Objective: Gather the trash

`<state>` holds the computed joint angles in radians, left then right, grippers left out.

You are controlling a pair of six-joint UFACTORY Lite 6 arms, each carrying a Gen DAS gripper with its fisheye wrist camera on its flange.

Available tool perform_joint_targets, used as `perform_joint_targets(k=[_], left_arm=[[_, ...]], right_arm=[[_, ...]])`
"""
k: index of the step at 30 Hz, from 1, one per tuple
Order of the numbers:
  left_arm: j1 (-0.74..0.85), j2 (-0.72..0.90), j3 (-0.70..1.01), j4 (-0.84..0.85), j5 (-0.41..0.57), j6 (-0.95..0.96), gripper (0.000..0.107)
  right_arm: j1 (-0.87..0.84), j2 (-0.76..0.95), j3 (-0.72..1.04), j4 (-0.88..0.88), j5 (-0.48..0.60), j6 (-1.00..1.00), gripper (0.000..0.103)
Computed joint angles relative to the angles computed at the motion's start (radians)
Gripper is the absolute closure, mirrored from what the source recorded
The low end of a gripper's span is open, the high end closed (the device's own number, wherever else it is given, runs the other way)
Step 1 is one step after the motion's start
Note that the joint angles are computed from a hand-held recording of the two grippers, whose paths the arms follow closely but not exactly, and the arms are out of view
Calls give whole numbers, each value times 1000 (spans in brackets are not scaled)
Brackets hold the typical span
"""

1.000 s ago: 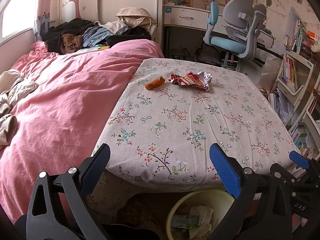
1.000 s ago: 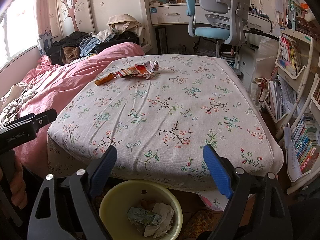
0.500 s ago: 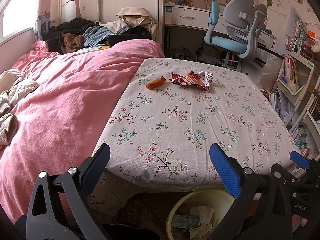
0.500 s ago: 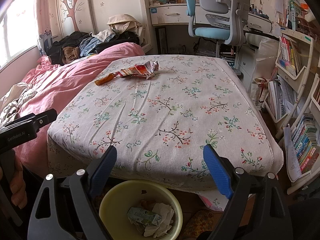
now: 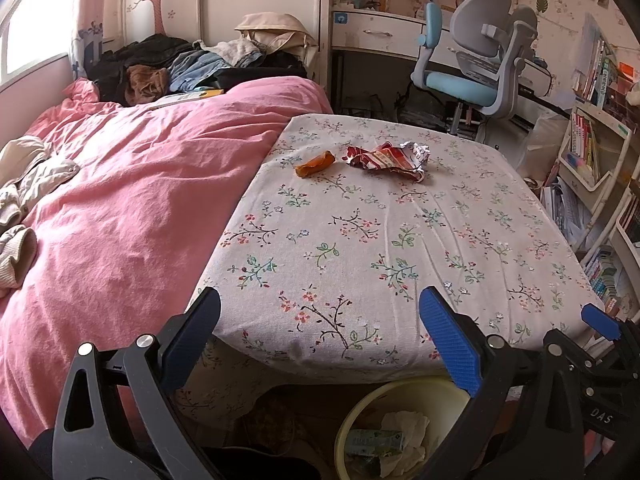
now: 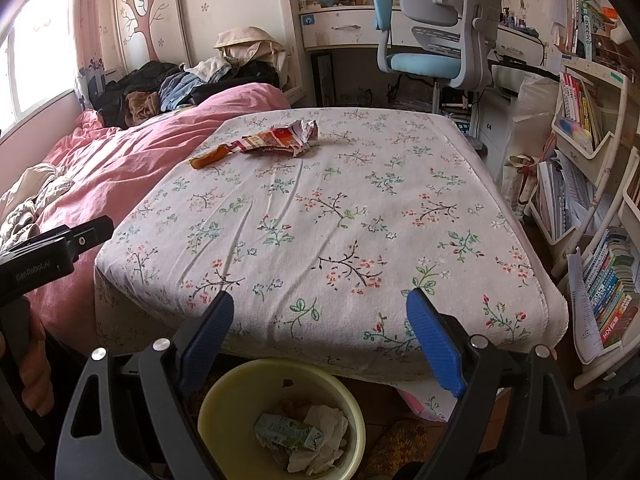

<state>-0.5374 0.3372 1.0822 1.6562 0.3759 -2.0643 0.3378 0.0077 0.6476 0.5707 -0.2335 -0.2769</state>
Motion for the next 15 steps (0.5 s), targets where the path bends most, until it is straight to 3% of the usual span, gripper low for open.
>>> perform_joint_targets(k=[15], left_arm=[[18, -12, -28, 34, -11, -32, 11]], right_arm=[[5, 2, -2, 11, -2, -9, 19]])
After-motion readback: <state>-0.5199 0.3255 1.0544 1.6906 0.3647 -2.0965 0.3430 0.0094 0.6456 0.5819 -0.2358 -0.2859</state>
